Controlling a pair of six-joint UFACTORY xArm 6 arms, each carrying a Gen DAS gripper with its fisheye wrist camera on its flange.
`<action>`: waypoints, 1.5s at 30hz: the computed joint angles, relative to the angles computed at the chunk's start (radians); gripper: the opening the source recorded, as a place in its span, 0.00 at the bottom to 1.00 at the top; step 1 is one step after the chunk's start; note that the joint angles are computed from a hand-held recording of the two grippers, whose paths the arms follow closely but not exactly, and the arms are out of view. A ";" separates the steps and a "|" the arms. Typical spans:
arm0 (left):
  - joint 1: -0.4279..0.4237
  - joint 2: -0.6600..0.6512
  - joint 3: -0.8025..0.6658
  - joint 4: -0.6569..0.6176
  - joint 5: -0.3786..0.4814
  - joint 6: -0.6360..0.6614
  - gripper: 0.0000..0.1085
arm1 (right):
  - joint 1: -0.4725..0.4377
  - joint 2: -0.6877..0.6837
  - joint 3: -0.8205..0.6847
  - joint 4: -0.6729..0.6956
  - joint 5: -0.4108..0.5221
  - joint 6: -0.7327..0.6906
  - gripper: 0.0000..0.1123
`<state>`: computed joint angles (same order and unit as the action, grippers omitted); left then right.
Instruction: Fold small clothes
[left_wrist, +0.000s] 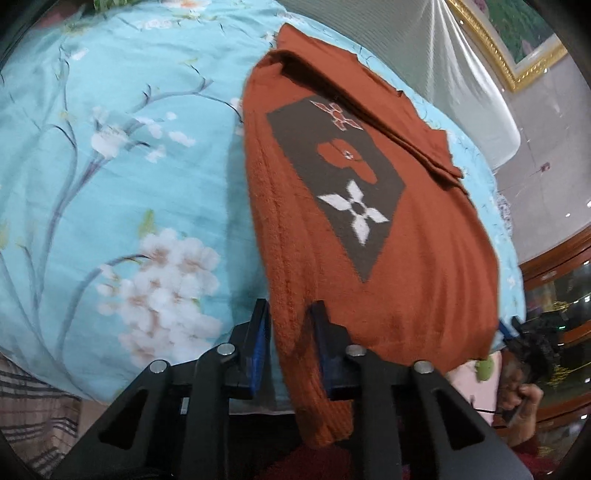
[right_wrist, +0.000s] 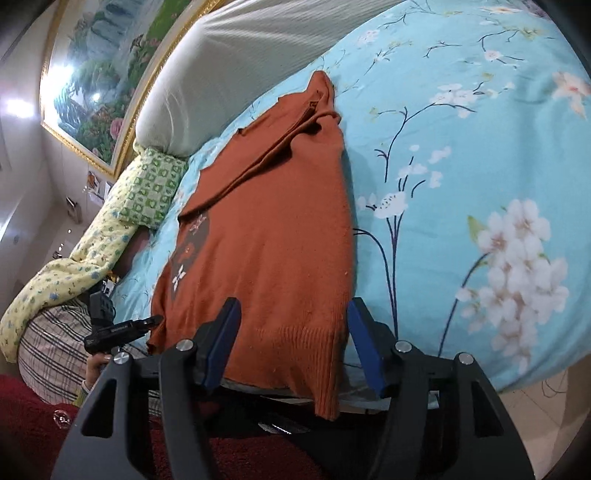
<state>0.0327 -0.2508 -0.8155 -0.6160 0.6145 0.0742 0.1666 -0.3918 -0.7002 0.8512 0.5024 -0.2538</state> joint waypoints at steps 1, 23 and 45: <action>0.001 0.007 -0.007 -0.039 0.013 0.025 0.47 | 0.000 0.008 -0.002 -0.007 0.002 0.004 0.54; 0.061 -0.026 0.010 -0.594 -0.043 0.486 0.08 | -0.101 0.097 -0.113 0.628 0.281 -0.536 0.06; 0.144 0.808 -1.091 -0.473 -0.028 0.297 0.05 | -0.125 1.080 -1.367 0.369 0.183 -0.102 0.06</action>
<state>0.1765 0.5576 -1.9069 -1.0888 0.5865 0.3716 0.0412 0.6882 -2.0669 1.2202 0.6857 -0.3554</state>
